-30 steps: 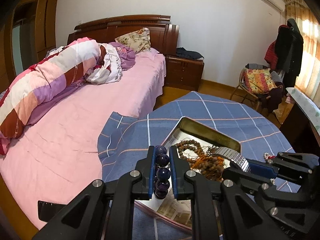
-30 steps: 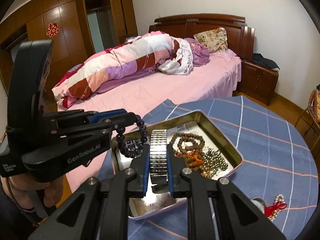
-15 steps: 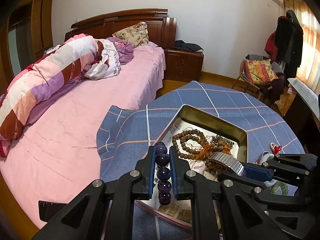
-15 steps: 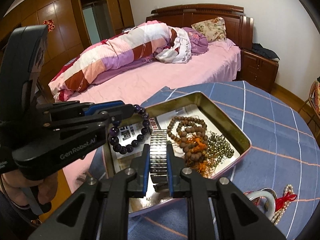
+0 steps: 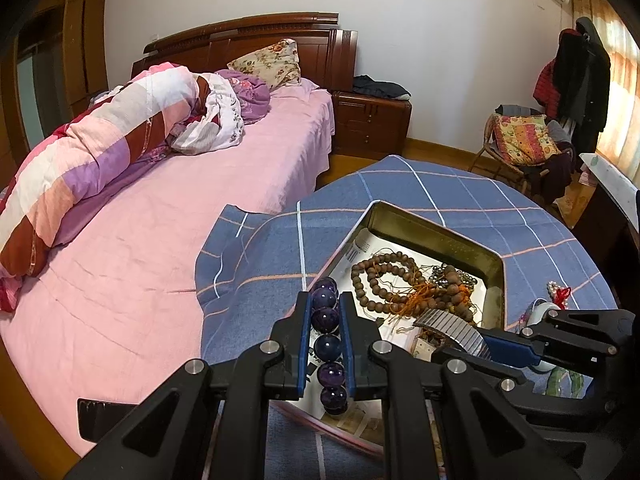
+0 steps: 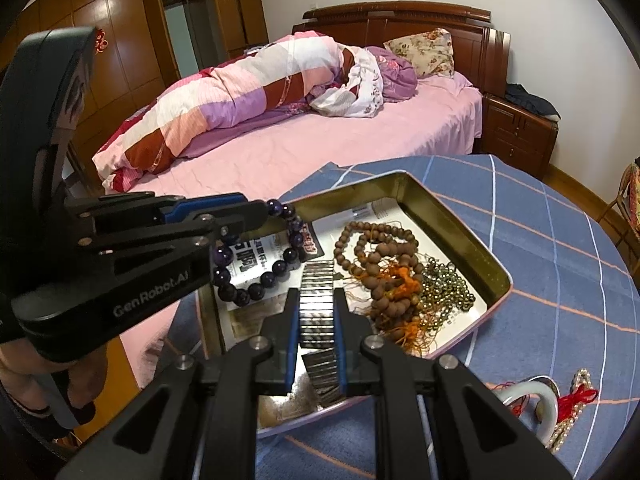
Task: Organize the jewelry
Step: 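Carry the purple bracelet and watch over the tin and release both, then grasp the green jade bangle with the right tool while the left tool reaches the white jade bangle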
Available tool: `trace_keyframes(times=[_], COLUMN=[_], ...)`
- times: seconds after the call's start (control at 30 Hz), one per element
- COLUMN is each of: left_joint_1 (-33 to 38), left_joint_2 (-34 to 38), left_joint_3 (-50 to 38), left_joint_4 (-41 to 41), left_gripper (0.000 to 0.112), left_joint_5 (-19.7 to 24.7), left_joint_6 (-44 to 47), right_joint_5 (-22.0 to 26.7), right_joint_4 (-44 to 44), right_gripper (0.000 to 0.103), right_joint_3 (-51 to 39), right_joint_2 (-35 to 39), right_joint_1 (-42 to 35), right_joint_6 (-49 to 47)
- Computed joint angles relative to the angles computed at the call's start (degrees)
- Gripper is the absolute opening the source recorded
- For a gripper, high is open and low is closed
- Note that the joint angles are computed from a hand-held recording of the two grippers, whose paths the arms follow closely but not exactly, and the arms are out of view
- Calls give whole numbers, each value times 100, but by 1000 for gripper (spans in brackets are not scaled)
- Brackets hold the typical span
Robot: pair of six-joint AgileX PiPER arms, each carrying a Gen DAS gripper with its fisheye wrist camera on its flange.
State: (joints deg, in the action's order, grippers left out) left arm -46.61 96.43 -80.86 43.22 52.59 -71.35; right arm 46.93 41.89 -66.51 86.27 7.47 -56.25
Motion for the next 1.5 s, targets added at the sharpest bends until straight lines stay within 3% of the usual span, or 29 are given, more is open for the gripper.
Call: trace_keyframes(times=[0.6,0.63,0.67,0.7,0.73,0.77,1.33,1.5], left_joint_1=[76,67,58,19,-46,-136,-85,-103], left_joint_2=[14,8,6,19,30,11,-22,22], left_joint_3=[54,44,29,-11,-21,21,56,67], left_joint_4=[-90,-67,-54,20,184,448,362,245], left_gripper=[14,17,32,44,67,73,73,73], left_joint_5=[-78,-72,-55,35,143,234,241,286], left_joint_6=[20,5,1,-60,-205,-435,-510,-535], right_joint_5=[-191,-195,-199,-206,-202,-161,-183,-114], right_joint_4=[-55,-68,-63,-68,-48,37,127,291], right_gripper=[18,18,22,36,42,52,61,69], right_joint_3=[109,114,124,138,161,180,388,425], right_joint_2=[-2,-6,-13,-22,-38,-46,-269,-395], right_joint_1=[172,187,197,206,215,184,-51,-334], right_joint_6=[-23,-11,-3,9,-5,-91,-157,-277])
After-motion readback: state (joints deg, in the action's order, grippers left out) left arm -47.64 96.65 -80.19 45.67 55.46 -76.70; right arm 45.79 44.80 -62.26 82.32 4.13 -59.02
